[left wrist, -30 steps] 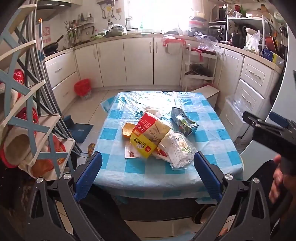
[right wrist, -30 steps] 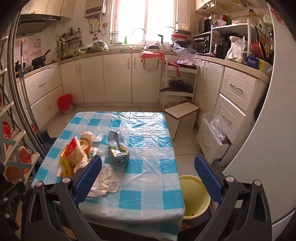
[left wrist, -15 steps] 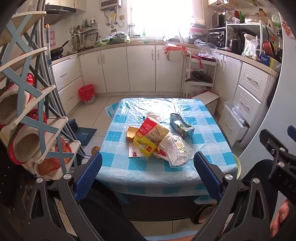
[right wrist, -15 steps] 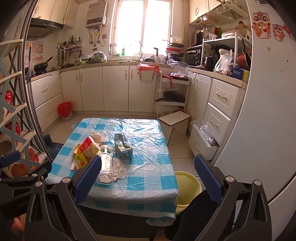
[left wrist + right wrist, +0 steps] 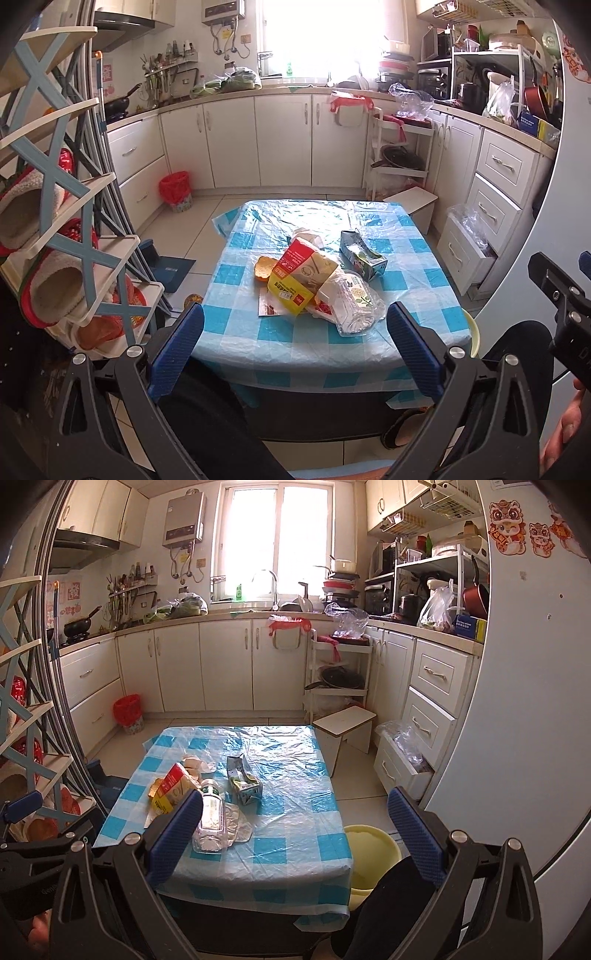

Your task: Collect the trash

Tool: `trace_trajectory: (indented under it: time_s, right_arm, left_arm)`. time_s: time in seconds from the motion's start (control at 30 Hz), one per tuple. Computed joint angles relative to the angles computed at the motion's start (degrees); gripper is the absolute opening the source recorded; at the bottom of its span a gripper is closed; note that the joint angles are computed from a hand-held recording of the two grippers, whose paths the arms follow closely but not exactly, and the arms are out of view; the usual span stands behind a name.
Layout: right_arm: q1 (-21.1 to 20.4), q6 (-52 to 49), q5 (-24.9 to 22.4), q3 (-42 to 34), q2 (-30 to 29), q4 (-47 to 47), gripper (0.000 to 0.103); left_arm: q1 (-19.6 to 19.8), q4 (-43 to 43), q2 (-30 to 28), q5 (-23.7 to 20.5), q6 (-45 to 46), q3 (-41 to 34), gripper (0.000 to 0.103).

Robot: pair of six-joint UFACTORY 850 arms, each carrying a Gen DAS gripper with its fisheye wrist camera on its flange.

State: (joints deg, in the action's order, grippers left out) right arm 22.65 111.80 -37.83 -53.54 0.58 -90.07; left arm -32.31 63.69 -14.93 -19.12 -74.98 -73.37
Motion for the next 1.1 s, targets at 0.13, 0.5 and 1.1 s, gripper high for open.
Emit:
trace_trajectory:
  time_s: [0.13,0.5,1.1]
  right_arm:
    - [0.00,-0.18,0.03,0.02,0.19,0.19,0.096]
    - [0.37,0.17,-0.23,0.54,1.02,0.02,0.096]
    - [0.42,0.56,-0.21,0.93,2.11,-0.23,0.096]
  left_arm:
    - [-0.07,0.48,0.19,0.06,-0.24,0.14,0.095]
    - [-0.44,1.68,0.58,-0.23,-1.42,0.41,0.095]
    - [-1.06,2.87,1.17,-0.66,-2.67,0.81,0.095]
